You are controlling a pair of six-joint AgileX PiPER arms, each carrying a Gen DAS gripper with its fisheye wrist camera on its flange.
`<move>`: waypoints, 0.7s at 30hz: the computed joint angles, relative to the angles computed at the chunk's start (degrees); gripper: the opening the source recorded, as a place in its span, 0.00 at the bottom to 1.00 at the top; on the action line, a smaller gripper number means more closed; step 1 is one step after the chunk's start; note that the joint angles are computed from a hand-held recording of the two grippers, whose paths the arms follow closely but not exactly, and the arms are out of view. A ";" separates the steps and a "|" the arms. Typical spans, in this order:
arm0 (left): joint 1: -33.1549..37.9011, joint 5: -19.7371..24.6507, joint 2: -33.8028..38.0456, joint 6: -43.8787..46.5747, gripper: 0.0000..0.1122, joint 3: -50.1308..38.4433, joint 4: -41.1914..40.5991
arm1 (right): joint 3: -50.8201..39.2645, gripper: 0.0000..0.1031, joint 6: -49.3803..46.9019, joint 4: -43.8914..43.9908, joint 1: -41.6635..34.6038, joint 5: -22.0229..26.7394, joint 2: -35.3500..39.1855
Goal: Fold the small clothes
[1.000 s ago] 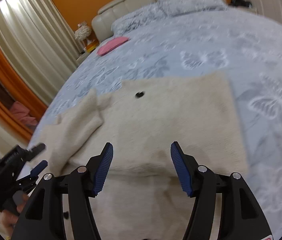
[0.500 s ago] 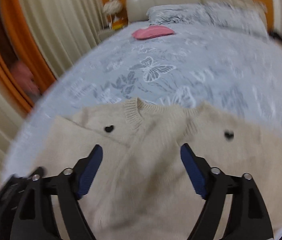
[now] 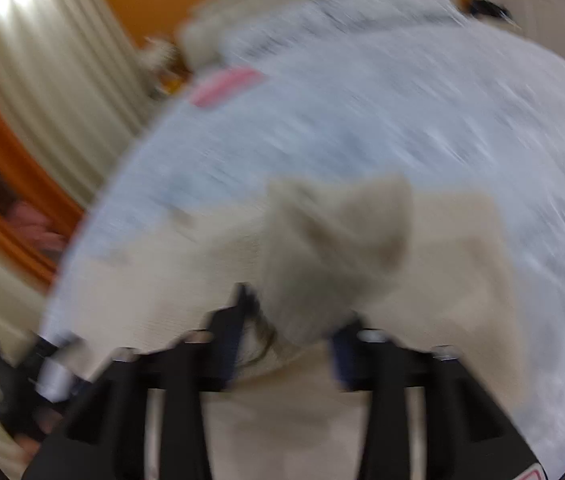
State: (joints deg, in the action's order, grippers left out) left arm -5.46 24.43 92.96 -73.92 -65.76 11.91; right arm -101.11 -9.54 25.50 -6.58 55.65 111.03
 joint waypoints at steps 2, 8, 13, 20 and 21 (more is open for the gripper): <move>-0.84 1.08 0.19 -0.63 0.63 -0.71 0.93 | 2.66 0.44 -1.58 3.85 -3.73 3.05 0.87; 0.12 -0.90 -0.13 1.71 0.63 0.43 -1.66 | 5.38 0.55 -8.84 13.05 -6.87 2.50 0.57; 1.49 -5.04 -0.41 4.65 0.48 2.04 -5.33 | -0.38 0.55 -6.40 14.91 -6.63 4.43 4.60; 3.44 -7.04 -0.49 8.32 0.36 3.44 -10.63 | 0.43 0.59 -2.24 18.02 -8.92 6.43 3.43; 3.48 -6.96 -0.46 8.12 0.35 3.32 -10.06 | 1.56 0.59 -2.86 17.42 -8.62 5.43 2.63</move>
